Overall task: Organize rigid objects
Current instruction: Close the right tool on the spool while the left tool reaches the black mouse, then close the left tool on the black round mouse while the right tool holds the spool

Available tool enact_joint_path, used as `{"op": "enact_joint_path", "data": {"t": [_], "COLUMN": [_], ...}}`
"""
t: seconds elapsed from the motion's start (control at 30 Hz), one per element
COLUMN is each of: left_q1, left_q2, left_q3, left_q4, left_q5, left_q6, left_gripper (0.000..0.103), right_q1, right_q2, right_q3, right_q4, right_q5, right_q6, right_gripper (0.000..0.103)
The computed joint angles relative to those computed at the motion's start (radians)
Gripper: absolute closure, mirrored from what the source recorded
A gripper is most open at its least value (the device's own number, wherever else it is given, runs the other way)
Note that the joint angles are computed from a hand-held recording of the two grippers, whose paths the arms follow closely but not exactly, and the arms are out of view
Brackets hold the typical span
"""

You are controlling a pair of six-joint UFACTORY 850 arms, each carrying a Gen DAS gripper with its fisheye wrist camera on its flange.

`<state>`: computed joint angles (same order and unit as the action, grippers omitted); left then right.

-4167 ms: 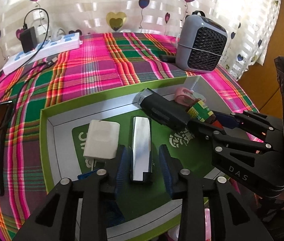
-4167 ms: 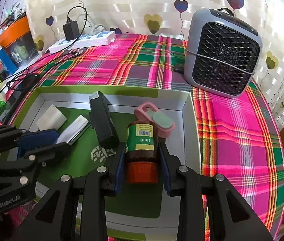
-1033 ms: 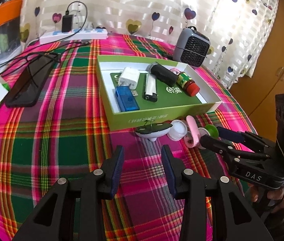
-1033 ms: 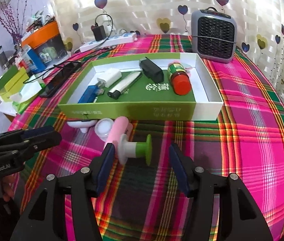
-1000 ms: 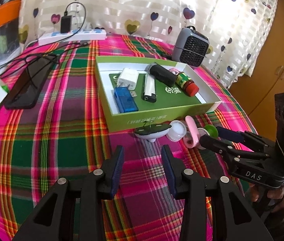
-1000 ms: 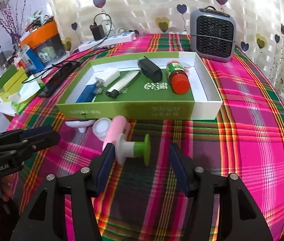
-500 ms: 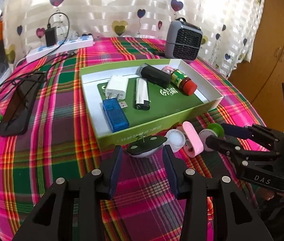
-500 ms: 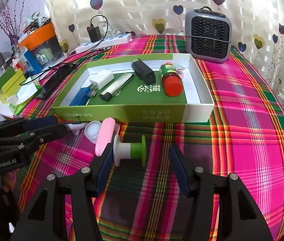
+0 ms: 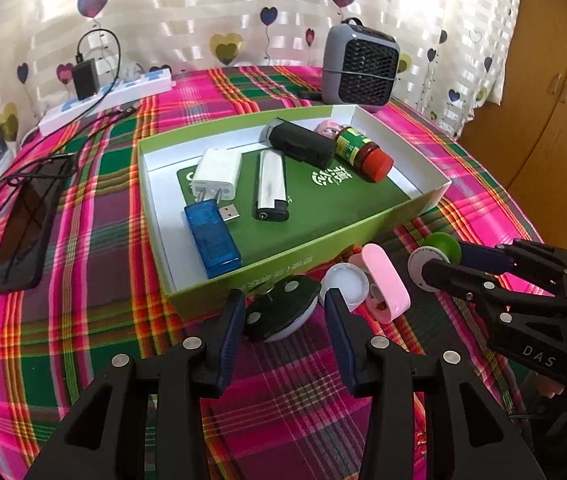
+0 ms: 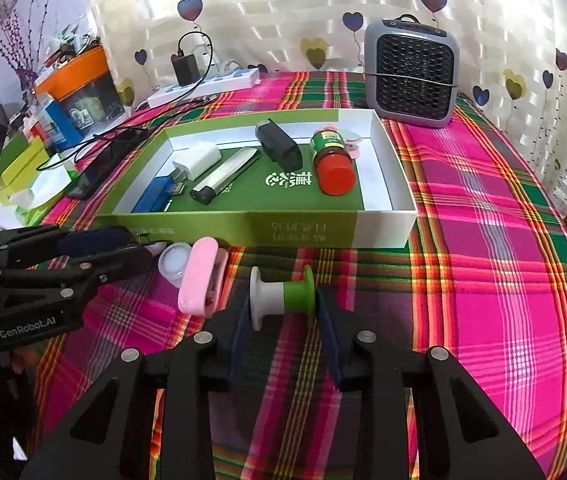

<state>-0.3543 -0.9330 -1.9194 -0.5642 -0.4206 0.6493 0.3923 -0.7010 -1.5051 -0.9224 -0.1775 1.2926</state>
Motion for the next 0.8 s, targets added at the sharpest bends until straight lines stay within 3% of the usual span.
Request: {"op": "enact_joint_path", "data": {"t": [0.43, 0.8], "left_q1": [-0.014, -0.008], "left_q2": [-0.03, -0.029], "left_q3": [-0.043, -0.035], "left_q4": [0.107, 0.057], "left_q5": [-0.012, -0.009], "left_q6": [-0.11, -0.089], "left_gripper": [0.063, 0.064], "right_q1": [-0.006, -0.008], "right_q2": [0.01, 0.01], "right_q3": [0.016, 0.018], "right_q4": [-0.083, -0.09], "right_q5": [-0.007, 0.001], "right_q6": [0.084, 0.089], "right_gripper": [0.07, 0.07]}}
